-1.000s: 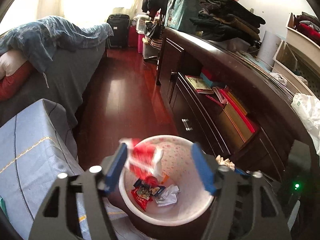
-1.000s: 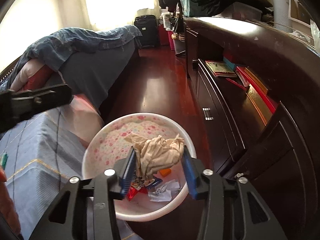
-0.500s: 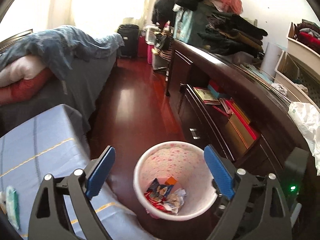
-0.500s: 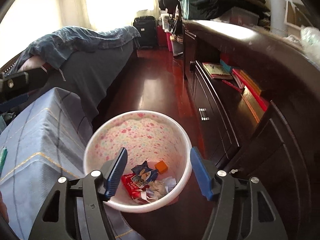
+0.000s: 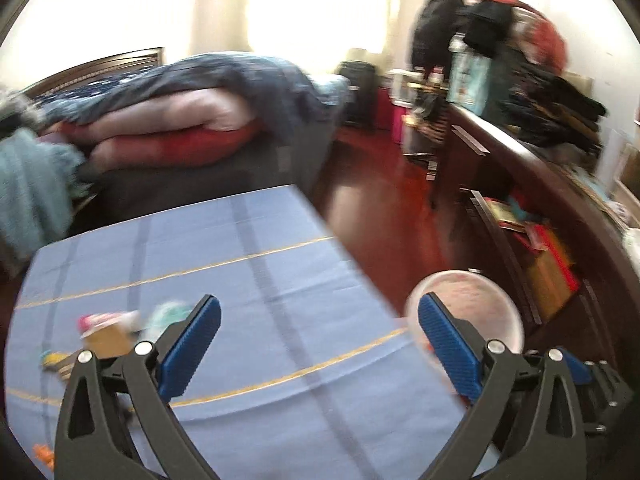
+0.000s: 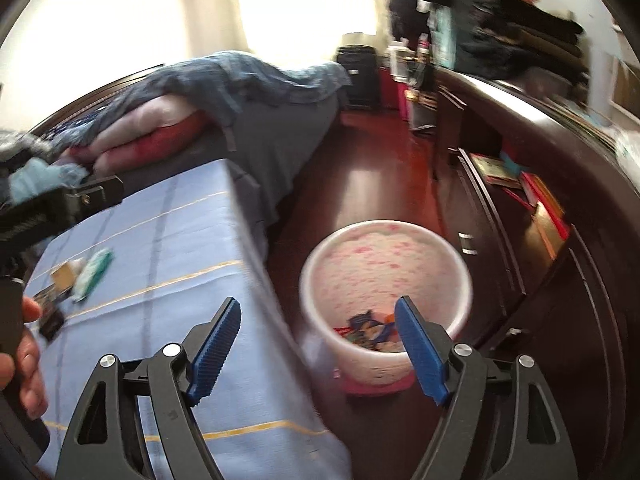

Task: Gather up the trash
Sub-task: 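Move both tools back to the table and grasp the beige box with the left tool, then grasp the green wet-wipe pack with the right tool while the left tool holds the beige box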

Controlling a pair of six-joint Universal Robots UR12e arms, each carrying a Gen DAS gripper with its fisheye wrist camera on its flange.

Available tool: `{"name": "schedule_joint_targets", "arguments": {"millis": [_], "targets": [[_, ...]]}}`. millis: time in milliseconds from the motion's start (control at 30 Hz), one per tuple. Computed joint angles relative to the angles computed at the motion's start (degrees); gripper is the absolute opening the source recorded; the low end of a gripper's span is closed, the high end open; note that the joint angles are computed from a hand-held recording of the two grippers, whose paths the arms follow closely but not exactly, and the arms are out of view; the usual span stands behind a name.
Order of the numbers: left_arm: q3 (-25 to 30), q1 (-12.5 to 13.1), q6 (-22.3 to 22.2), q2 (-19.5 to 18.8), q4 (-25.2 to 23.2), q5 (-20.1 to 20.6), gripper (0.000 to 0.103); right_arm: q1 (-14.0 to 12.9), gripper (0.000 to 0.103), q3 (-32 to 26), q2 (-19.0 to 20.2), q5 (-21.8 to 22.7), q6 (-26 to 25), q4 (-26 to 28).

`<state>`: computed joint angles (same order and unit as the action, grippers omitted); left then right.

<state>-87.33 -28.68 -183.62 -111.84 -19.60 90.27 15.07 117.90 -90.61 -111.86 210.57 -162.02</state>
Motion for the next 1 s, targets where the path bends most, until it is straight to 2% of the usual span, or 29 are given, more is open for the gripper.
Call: {"name": "schedule_joint_targets", "arguments": {"millis": [100,200,300,467,567,667,733,767,800,1000], "targets": [[-1.7,1.8,-1.5,1.3,-0.8,1.7,0.099,1.1,0.080,-1.0,0.7,0.0,-1.1,0.0],[-2.8,3.5,-3.7,1.9,-1.7,5.7,0.099,2.7,0.080,-2.6,1.9,0.7,-2.8,0.0],[-1.9,5.1,-6.0,1.3,-5.0,8.1,0.099,3.9,0.080,-4.0,3.2,1.3,-4.0,0.1],[0.8,6.9,-8.0,-1.1,-9.7,7.8,0.098,5.7,0.080,-6.2,5.2,1.8,-6.3,0.1],[2.7,7.4,-7.9,-2.5,-12.9,7.7,0.088,6.4,0.080,-7.6,6.5,1.9,-7.7,0.6],[2.9,7.8,-8.3,-3.0,-13.7,6.8,0.085,6.8,0.080,-8.9,7.5,2.4,-8.6,0.9],[2.6,8.3,-8.6,-3.0,-13.9,5.0,0.074,7.2,0.080,-9.8,8.3,2.6,-9.1,1.0],[2.4,8.5,-8.6,-3.0,-14.2,4.4,0.059,7.3,0.080,-10.2,8.6,2.7,-9.4,1.1],[2.2,8.6,-8.6,-2.9,-14.3,4.0,0.052,7.5,0.080,-10.7,9.1,2.8,-9.6,1.3],[-0.6,9.7,-8.1,-1.0,-9.8,2.0,0.052,8.4,0.080,-13.5,11.4,4.2,-10.0,2.4]]}}
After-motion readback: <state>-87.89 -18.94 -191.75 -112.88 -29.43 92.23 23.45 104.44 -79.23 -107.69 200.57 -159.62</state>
